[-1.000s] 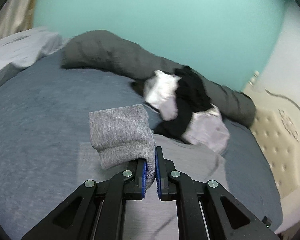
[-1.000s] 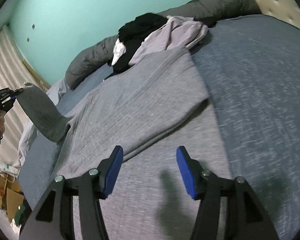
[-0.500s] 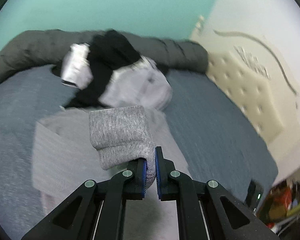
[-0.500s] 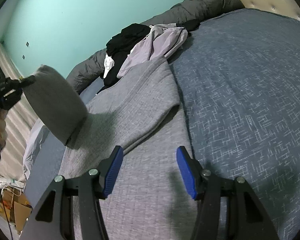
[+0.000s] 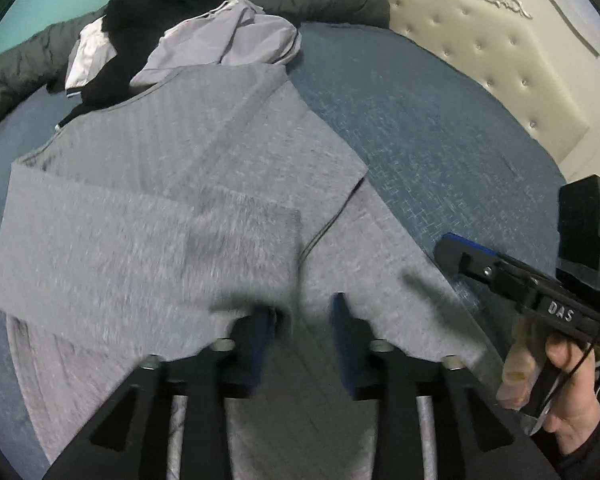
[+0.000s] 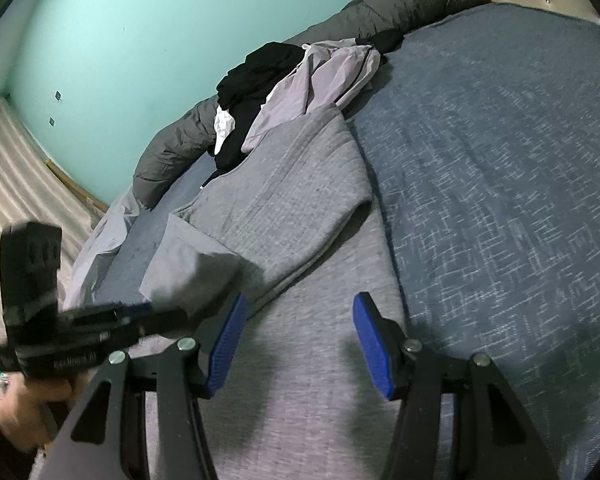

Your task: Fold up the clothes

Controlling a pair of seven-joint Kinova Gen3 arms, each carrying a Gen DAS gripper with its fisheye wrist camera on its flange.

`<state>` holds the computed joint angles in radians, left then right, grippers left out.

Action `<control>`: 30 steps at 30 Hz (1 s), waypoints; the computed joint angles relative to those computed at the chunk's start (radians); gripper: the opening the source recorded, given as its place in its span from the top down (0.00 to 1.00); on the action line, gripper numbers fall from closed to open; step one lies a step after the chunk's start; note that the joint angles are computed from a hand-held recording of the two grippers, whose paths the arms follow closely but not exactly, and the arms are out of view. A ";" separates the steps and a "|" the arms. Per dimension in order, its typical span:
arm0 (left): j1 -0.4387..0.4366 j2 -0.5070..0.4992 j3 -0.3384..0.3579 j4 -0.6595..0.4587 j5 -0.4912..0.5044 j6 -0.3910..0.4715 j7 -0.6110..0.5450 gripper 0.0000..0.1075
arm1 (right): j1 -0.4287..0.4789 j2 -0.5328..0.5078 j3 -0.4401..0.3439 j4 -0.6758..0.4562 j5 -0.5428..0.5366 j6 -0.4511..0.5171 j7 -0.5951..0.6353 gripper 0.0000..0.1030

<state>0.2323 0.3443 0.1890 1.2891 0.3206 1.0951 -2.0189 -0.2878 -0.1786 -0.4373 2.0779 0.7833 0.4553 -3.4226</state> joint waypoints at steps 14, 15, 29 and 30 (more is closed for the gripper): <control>-0.143 -0.087 -0.064 0.070 0.074 0.006 -0.062 0.39 | -0.047 0.088 0.062 -0.055 -0.029 -0.102 0.064 0.43; -0.154 -0.088 -0.071 0.077 0.072 -0.001 -0.052 0.39 | -0.058 0.097 0.071 -0.064 -0.037 -0.103 0.075 0.43; -0.288 -0.080 -0.103 0.169 0.102 -0.057 -0.013 0.39 | -0.296 0.328 0.192 -0.392 -0.278 0.226 0.542 0.42; -0.294 -0.080 -0.103 0.172 0.107 -0.058 -0.016 0.39 | -0.308 0.338 0.202 -0.404 -0.282 0.250 0.541 0.42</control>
<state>-0.0614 0.2639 0.0865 1.4610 0.4281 1.0376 -2.0351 -0.5962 0.1592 -0.2350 1.6744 0.5012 0.7058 -2.8817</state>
